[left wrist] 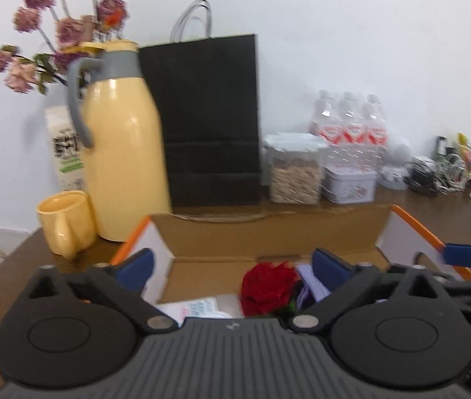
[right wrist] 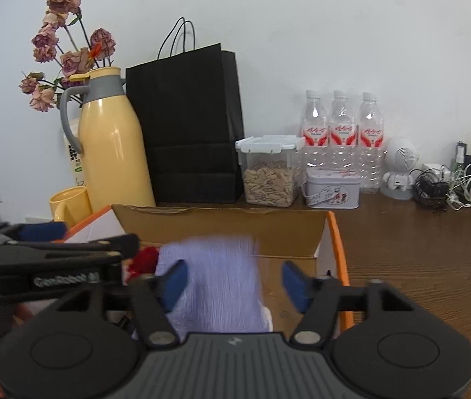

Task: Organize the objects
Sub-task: 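Carry the red rose and purple bag into the box and open both grippers, then lift both tools up out of the box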

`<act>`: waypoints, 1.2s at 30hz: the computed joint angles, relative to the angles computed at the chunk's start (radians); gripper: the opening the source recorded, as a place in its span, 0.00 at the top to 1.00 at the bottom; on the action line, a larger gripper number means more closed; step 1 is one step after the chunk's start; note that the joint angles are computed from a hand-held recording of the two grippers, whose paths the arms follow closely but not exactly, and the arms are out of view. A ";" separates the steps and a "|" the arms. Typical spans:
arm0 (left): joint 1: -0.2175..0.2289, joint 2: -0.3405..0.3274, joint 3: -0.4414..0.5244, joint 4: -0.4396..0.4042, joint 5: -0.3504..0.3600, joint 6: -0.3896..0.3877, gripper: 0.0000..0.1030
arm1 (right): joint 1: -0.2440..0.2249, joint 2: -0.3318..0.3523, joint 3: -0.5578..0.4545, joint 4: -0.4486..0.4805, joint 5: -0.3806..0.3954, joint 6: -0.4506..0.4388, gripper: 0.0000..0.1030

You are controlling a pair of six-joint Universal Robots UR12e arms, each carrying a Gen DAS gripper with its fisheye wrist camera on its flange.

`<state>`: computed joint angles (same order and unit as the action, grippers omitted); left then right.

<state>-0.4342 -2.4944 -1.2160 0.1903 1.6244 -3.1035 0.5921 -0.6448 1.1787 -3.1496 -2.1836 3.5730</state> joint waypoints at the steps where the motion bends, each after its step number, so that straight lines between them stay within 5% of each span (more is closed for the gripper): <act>1: 0.001 0.000 0.002 -0.005 0.001 -0.006 0.00 | 0.001 0.000 0.000 0.001 -0.009 0.002 0.07; 2: 0.003 0.002 0.002 -0.012 -0.003 -0.013 0.00 | 0.001 0.001 -0.001 -0.001 -0.011 0.001 0.00; 18: 0.004 0.031 -0.040 0.061 -0.012 -0.019 0.00 | 0.020 0.000 -0.003 -0.057 -0.069 -0.071 0.00; 36: 0.028 0.171 -0.264 0.158 -0.056 0.015 0.00 | 0.083 -0.076 0.105 -0.133 -0.166 -0.160 0.00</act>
